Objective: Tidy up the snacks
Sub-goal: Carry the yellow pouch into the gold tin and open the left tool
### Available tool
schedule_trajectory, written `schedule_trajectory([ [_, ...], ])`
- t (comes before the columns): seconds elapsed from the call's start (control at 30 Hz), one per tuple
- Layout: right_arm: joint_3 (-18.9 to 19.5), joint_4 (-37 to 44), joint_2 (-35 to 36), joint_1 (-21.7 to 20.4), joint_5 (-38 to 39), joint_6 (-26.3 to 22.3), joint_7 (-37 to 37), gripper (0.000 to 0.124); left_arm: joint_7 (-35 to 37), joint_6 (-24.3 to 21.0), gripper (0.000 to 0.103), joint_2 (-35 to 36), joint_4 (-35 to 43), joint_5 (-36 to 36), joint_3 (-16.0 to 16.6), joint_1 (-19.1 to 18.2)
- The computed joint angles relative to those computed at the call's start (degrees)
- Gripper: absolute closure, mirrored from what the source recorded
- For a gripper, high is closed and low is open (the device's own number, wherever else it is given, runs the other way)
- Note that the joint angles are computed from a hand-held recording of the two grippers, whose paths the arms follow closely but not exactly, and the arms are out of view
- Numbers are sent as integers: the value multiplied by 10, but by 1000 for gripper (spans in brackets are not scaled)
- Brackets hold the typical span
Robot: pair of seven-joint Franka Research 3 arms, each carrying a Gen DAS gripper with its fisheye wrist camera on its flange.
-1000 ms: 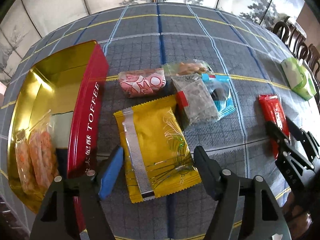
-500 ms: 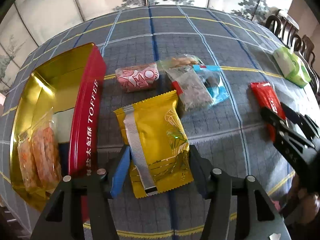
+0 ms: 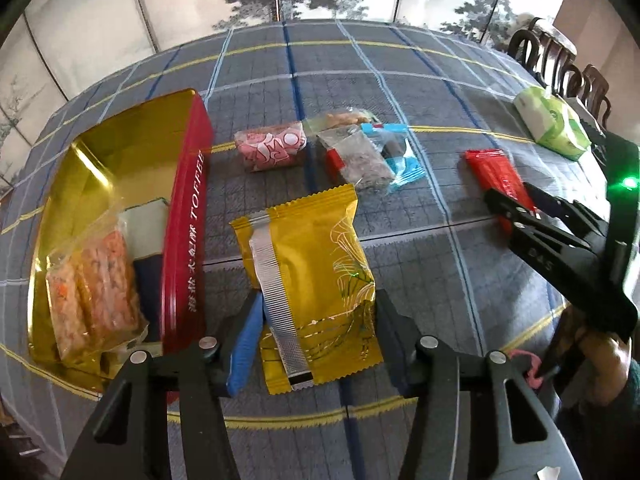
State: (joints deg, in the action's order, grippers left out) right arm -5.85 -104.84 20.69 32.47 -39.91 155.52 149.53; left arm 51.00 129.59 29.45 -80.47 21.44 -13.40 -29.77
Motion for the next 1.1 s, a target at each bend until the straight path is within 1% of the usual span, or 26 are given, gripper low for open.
schedule_trajectory([
  [0.3, 0, 0, 0, 1, 0, -1, 0, 70, 7, 31, 53, -54, -54, 10, 0, 15],
  [0.53, 0, 1, 0, 0, 0, -1, -1, 70, -19, 50, 53, -121, -133, 26, 8, 50],
  [0.7, 0, 1, 0, 0, 0, -2, -1, 70, -40, 49, 53, -156, -181, 38, 13, 77],
  [0.87, 0, 1, 0, 0, 0, -2, -1, 70, -44, 50, 53, -178, -217, 38, 12, 102],
  [1.1, 1, 1, 0, 0, -1, -3, -1, 70, -48, 53, 53, -189, -247, 49, 13, 118],
])
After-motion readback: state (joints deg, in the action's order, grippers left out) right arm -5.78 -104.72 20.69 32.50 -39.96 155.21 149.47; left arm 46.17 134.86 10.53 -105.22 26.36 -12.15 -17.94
